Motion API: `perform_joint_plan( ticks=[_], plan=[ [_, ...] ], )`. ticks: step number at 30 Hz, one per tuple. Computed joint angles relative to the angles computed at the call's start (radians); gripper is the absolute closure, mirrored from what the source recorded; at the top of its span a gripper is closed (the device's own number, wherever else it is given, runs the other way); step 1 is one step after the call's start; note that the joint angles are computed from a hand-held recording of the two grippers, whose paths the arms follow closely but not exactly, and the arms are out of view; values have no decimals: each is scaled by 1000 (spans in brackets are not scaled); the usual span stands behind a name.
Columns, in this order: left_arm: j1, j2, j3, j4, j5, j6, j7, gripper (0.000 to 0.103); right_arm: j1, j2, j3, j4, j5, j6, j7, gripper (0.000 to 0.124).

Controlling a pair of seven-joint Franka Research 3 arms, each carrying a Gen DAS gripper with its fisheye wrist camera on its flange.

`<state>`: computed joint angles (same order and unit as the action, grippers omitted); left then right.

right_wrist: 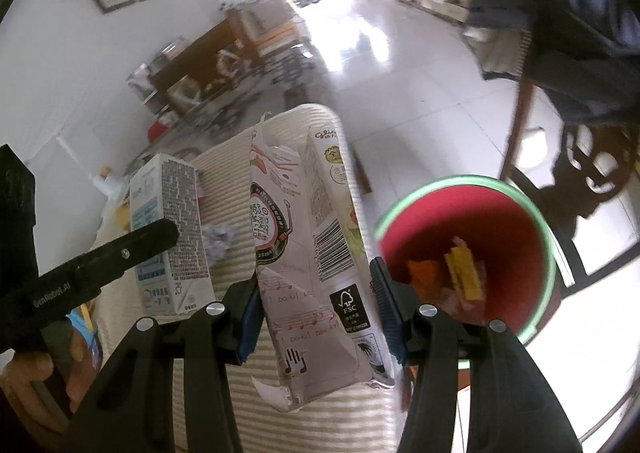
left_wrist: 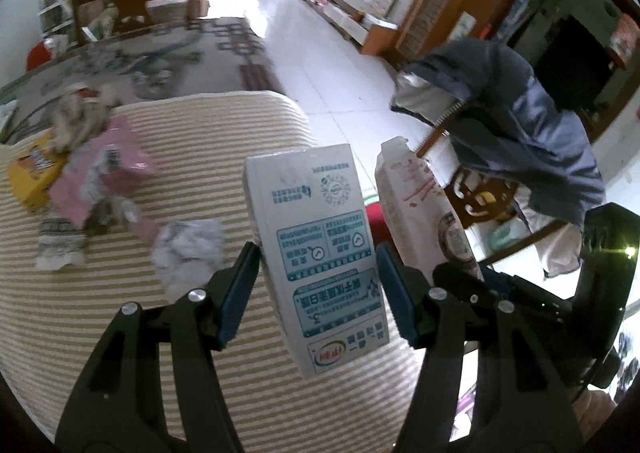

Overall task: Collect trash
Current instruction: 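Carry the carton and paper bag with both tools over the red bin, then open both tools over the red bin to drop the carton and bag, then move both tools back to the table toward the crumpled foil wad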

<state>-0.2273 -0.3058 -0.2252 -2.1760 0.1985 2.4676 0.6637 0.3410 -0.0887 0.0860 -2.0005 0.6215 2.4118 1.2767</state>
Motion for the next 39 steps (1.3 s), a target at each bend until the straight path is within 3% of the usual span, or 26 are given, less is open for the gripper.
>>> perform_joint_plan(
  ticks=[10,22,25,26,28,39],
  plan=[
    [-44,177,-14,153,-53,12,100,45,-55,-24,-42,-49,11,9,49,76],
    [-58,344,-26,307,-138,-27,201,45,-101,11,-59,-24,43,-19,74,75],
    [-58,381,-30,346,-172,-40,230,31,-109,39,-59,6,48,-30,82,70],
    [-58,382,-30,346,-172,-31,224,29,-111,46,-57,11,43,-24,97,59],
    [-57,377,-30,338,-179,-21,224,29,-114,45,-55,3,50,6,113,53],
    [-28,176,-8,156,-17,-5,83,29,-87,54,-29,17,36,21,123,53]
  ],
)
